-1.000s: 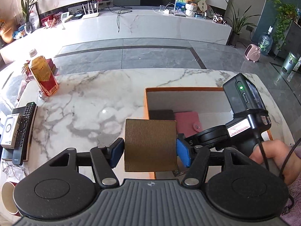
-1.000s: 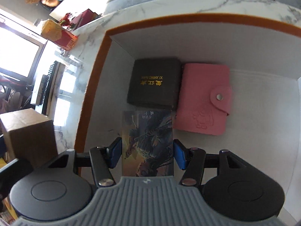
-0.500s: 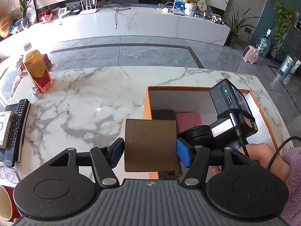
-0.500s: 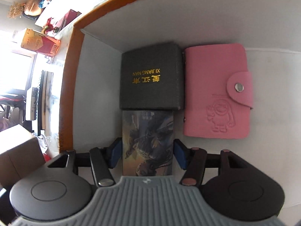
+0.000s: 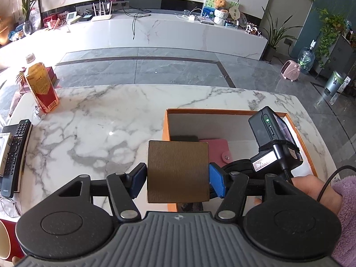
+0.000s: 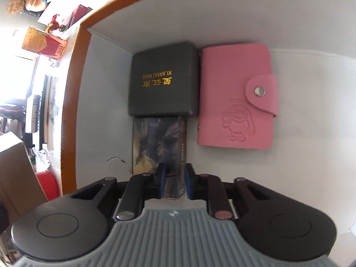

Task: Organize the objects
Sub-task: 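Carry the cardboard square with left tool while right tool lowers the card into the box, then open right tool to release the card while left tool lowers the cardboard square beside it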

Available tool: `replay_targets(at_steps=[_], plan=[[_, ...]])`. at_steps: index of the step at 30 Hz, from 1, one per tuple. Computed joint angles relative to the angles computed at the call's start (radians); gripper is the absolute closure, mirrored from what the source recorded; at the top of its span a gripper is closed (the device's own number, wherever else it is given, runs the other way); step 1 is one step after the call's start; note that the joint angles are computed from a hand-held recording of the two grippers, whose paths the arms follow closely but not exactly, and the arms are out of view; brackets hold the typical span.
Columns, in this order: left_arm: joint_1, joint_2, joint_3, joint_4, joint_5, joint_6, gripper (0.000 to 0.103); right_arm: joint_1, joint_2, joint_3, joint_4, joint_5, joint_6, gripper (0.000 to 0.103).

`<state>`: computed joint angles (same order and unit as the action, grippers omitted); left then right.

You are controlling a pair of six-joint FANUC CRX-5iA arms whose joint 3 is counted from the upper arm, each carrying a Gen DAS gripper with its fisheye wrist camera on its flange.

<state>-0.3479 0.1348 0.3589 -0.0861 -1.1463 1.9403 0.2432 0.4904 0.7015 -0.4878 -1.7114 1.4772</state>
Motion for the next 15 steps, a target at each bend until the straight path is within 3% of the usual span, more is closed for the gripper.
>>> replay_targets(at_steps=[9,13,15], plan=[[0.000,0.009,-0.007,0.082,0.028,-0.046,0.033,-0.015,-0.048,-0.030,-0.001,0.001,0.048,0.085],[-0.019,0.061,0.029,0.112,0.011,-0.061,0.032,-0.020,-0.130,-0.103,0.110,0.100,0.119,0.084],[-0.029,0.101,0.060,0.119,-0.013,-0.048,0.032,-0.043,-0.086,-0.028,0.139,0.108,0.136,0.083]])
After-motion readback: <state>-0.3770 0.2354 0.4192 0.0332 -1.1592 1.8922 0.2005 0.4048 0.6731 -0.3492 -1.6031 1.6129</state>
